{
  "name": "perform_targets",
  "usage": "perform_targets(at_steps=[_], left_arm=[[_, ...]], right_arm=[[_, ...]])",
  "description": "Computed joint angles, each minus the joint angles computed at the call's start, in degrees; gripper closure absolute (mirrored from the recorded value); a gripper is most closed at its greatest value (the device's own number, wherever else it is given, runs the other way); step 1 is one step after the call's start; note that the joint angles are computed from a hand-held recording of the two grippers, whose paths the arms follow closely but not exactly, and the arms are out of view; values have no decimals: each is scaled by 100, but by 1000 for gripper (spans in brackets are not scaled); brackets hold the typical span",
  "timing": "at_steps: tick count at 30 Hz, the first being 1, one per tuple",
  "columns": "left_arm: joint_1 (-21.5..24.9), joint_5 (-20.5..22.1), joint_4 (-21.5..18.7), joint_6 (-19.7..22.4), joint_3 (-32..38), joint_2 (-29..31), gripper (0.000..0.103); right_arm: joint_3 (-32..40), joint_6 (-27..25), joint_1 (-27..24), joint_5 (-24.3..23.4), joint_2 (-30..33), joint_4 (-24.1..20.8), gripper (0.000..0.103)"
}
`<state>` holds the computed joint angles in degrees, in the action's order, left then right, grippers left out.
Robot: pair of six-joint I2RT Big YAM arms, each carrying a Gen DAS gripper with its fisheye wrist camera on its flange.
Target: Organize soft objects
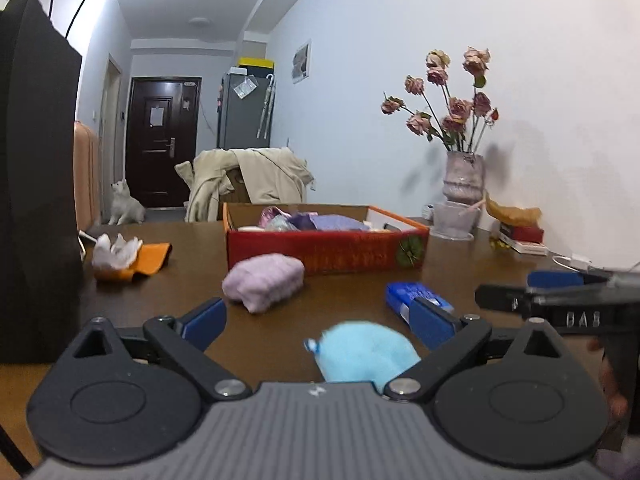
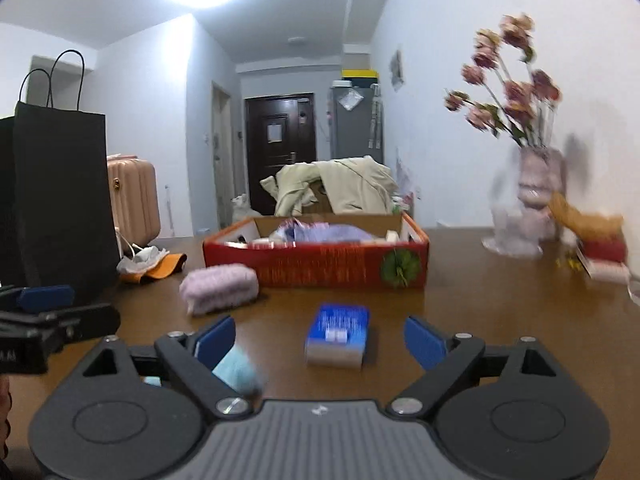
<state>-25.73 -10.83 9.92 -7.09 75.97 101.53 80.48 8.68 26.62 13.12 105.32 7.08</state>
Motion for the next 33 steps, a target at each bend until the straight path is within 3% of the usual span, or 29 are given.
perform_targets(at_steps=[8,16,33], left_arm=[[-71,25,283,36,-293,-201,2],[-47,95,178,18,-205,-140,2],[101,378,-774,-368,693,413,3]], right_arm=[[-456,53,137,181,-214,360,12],[-364,73,133,238,-158,285,12],[333,165,-42,4,238,-407,15]])
